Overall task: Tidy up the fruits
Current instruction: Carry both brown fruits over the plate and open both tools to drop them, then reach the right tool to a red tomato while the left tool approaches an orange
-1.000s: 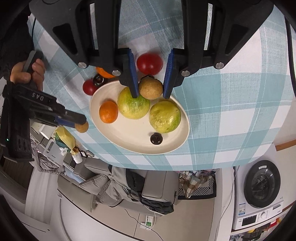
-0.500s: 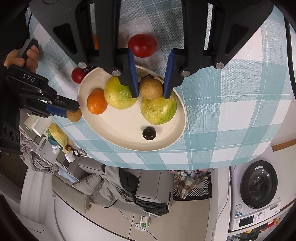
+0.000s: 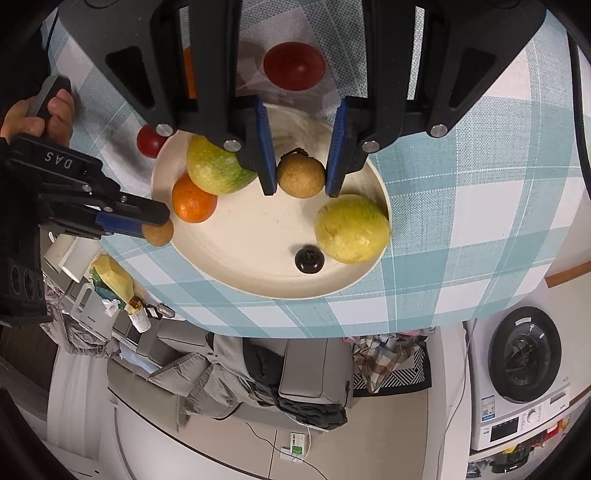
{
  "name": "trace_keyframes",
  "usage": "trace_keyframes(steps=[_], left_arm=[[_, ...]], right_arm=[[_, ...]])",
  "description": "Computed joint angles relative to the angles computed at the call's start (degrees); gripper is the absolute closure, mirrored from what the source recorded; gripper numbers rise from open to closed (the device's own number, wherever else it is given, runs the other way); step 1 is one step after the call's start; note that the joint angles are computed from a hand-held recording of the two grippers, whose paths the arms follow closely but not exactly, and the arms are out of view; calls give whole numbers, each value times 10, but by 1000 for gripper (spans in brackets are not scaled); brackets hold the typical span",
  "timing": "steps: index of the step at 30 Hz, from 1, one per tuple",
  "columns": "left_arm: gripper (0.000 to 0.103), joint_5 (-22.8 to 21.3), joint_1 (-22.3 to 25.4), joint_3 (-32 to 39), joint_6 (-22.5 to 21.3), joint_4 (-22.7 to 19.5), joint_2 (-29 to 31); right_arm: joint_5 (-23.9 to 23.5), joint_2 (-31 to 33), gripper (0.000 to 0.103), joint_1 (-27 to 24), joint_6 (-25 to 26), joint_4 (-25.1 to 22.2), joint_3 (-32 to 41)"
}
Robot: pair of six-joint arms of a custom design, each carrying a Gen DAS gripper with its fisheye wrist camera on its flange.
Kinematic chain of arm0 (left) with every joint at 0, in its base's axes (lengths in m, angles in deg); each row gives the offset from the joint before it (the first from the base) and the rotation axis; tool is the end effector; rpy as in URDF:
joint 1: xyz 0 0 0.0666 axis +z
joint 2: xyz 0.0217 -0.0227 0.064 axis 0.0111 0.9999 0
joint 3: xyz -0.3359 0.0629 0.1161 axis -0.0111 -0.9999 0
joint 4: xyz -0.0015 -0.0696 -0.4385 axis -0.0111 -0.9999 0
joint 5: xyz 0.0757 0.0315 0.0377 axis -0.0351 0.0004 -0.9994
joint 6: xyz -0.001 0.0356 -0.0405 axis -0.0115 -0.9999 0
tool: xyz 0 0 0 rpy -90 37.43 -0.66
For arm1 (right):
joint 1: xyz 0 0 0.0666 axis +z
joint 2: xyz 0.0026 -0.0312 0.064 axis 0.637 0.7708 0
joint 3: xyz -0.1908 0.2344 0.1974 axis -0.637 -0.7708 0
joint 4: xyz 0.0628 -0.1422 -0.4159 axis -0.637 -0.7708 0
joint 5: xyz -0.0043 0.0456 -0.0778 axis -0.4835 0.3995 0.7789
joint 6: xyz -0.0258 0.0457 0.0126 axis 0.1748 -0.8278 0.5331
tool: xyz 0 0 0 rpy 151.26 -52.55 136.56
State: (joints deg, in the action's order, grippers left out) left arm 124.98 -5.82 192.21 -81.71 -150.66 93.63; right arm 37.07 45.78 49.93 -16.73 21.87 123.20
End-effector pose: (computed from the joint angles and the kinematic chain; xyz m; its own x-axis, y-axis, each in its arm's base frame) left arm 0.6466 -0.0943 0.4402 -0.5219 0.4350 -0.7338 0.7465 0.6492 -0.1461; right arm 0.4671 0.0816 0.4525 -0.6561 0.2179 -0.7226 0.1139 0.9750 0.1906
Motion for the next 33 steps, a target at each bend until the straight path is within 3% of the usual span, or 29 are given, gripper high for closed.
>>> trace_keyframes(steps=[14, 16, 18, 20, 24, 26, 29, 31, 33], left_arm=[[79, 1, 6, -38, 17, 43, -31], [79, 5, 9, -42, 25, 52, -35], [77, 12, 13, -42, 35, 51, -34], [68, 15, 16, -40, 39, 46, -33], [44, 22, 22, -54, 51, 63, -43], [28, 29, 25, -57, 51, 62, -47], [17, 42, 30, -65, 50, 64, -55], [14, 51, 32, -68, 48, 63, -59], [1, 53, 33, -76, 48, 68, -66]], right_arm=[[19, 6, 71, 4, -1, -12, 8], [26, 5, 65, 5, -3, -11, 6], [34, 1, 51, 7, -4, -8, 4], [41, -4, 47, 9, -4, -2, -1], [59, -8, 17, 15, 1, 5, -4], [73, -8, 16, 20, 8, 1, -3], [84, -7, 14, 25, 15, -13, 1], [89, -8, 7, 26, 16, -13, -1], [92, -15, 1, 26, 16, -5, -7]])
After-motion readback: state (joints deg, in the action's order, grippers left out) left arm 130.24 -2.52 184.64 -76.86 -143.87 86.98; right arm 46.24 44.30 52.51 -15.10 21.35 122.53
